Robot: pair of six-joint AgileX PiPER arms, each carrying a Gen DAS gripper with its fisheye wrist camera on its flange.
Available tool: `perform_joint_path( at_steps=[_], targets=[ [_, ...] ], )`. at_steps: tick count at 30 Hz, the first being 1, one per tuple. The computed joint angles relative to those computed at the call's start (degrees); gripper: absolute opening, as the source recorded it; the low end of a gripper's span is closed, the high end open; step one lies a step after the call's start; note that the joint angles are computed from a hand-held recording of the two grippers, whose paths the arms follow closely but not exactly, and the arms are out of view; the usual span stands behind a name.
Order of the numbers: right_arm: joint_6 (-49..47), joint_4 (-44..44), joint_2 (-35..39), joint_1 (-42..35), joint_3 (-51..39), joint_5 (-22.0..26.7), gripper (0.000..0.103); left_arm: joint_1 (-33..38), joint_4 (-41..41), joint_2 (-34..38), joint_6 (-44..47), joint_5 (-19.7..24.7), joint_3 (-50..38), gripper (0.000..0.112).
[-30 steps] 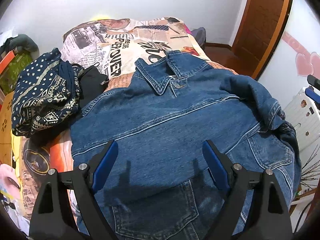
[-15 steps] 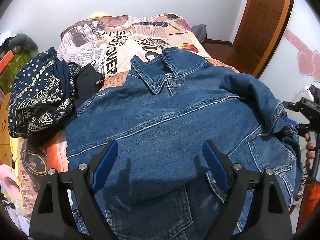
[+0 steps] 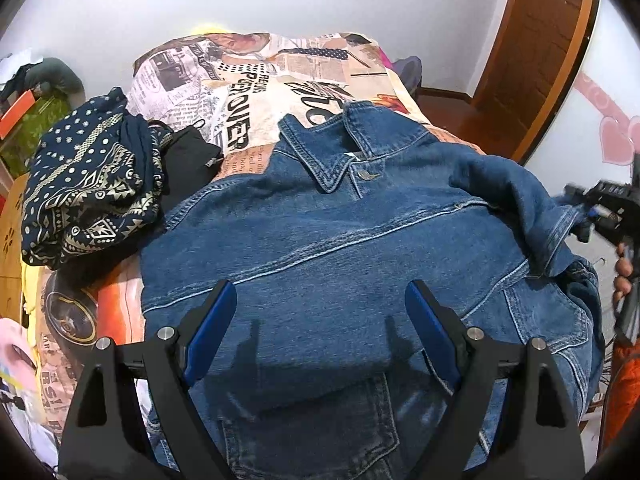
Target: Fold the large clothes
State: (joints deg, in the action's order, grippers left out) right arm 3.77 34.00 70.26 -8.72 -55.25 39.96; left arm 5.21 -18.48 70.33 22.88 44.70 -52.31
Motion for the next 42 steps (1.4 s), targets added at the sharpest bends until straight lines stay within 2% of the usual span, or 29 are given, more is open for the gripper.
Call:
perform_joint_path(
  at_steps=[6,11,17,22,25,29,32,35,36,38,39,42],
  targets=[
    [4.1,-6.8,-3.1,9.0,-9.9,0.8,0.014,5.9,-5.2,-0.9,5.9,1.3,0.4,0.086],
    [12.6,-19.2,-1.4,24.3,-20.1,-0.5,0.014,12.7,-9.9,-1.8,12.2,3.3,0.9,0.086],
    [15.3,-24.0,7.5,39.2,-29.8,-0.4,0.014,24.5,-16.5,-2.1,21.4,7.5,1.0,0.086],
    [12.4,-21.5,18.9,47.2,-35.7,1.8,0.014,34.2,-19.7,-1.2,27.6,10.3,0.9,0.086],
    [9.2,-18.1,26.1,50.1,-39.2,5.7,0.014,38.8,-20.8,0.1,29.9,11.7,0.7,0.086],
    [8.6,-18.4,34.7,54.7,-42.7,12.5,0.014,43.8,-21.6,1.1,32.3,12.5,1.3,0.086],
    [7.3,-16.2,38.4,55.2,-44.2,16.0,0.019,46.2,-21.8,1.7,33.6,13.2,1.8,0.086],
    [7.7,-15.2,42.6,55.3,-49.3,23.3,0.023,46.1,-21.0,2.0,33.3,13.1,2.4,0.086],
    [7.3,-15.2,42.8,55.4,-49.9,24.4,0.024,45.6,-20.7,1.9,33.1,12.9,2.7,0.086],
    [7.2,-14.9,42.2,55.3,-50.5,26.0,0.036,44.5,-20.5,1.5,32.8,12.8,3.2,0.086],
    [7.1,-14.2,41.5,54.8,-50.5,26.6,0.038,44.1,-20.6,1.3,32.6,12.9,3.4,0.086],
    [7.4,-14.0,37.2,53.7,-46.9,23.9,0.039,42.9,-21.3,1.5,31.6,14.1,3.6,0.086]
  ],
)
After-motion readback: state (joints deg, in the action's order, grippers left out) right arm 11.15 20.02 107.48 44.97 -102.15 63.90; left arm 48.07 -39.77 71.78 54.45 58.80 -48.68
